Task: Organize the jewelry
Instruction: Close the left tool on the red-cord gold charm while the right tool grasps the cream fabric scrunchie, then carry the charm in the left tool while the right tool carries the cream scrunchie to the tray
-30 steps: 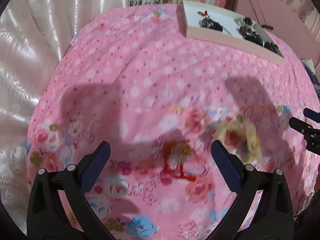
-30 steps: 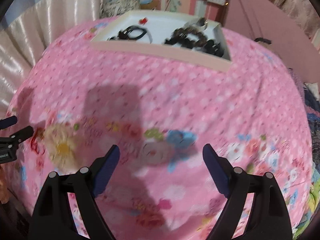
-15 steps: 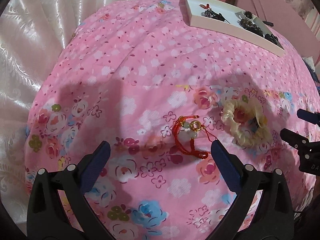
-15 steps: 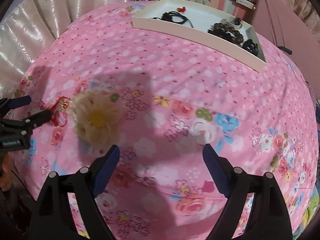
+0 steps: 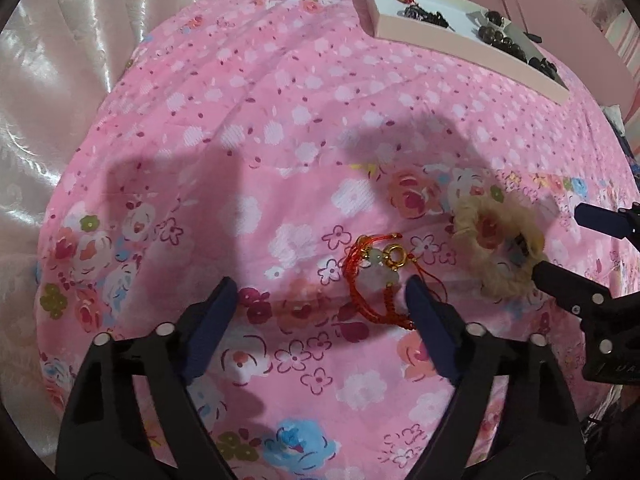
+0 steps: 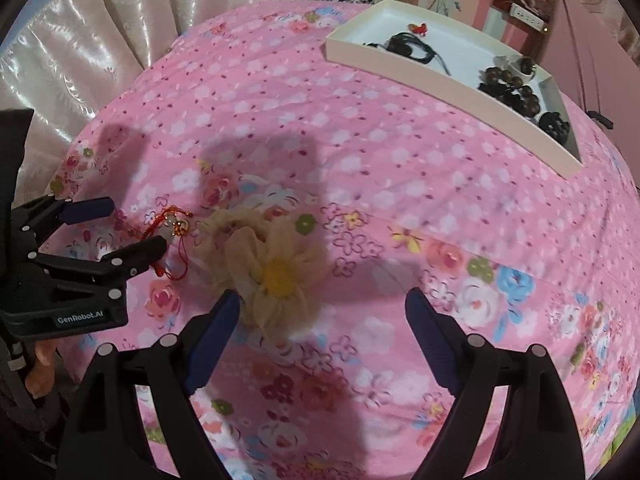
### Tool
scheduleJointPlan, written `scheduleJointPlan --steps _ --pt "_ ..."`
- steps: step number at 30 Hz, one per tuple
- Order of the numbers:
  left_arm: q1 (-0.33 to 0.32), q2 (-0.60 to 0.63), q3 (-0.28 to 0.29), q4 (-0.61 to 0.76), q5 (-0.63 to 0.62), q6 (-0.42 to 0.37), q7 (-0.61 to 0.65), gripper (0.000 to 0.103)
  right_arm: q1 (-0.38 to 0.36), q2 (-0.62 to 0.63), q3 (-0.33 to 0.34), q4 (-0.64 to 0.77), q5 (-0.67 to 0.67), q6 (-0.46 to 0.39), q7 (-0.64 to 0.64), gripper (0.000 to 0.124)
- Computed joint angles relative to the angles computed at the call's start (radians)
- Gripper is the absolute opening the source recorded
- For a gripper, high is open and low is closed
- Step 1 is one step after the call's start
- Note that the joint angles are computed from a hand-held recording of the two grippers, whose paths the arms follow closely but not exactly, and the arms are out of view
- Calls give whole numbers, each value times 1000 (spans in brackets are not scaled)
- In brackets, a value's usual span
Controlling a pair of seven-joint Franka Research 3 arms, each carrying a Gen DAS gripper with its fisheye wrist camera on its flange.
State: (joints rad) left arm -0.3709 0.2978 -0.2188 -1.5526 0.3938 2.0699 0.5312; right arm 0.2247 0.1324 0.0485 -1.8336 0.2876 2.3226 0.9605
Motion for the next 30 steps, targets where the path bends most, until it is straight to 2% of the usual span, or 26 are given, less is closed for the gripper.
scheduleJointPlan --steps 2,4,5,9,12,15,16,19,22,25,30 --pt "9 3 -1 -7 -17 14 8 76 4 9 -1 1 -14 12 11 80" --pt "6 1 1 -10 -7 19 8 74 1 24 0 19 -5 -10 8 59" --pt "5 3 1 -9 -4 22 8 69 -3 34 1 34 8 -33 4 55" --pt "-2 26 4 24 8 4 19 63 -7 47 3 47 27 -48 -9 39" --pt "-8 43 5 50 15 -7 32 55 -11 53 6 56 49 -64 -26 28" --pt "-15 65 10 82 20 -13 34 45 -14 55 5 59 66 -66 -33 24" --pt "-15 65 12 81 22 -11 31 37 -15 52 5 55 71 -57 -37 23" --pt "-10 47 14 57 14 4 23 23 -15 47 1 49 68 -35 -37 21" --pt "-13 53 14 64 21 -1 23 18 -18 48 -1 51 70 -25 -37 21" --pt "-16 58 15 73 27 -6 20 6 -23 49 -1 54 80 -22 -45 20" --pt "-23 66 18 93 43 -15 22 3 -31 53 -3 58 93 -4 -49 20"
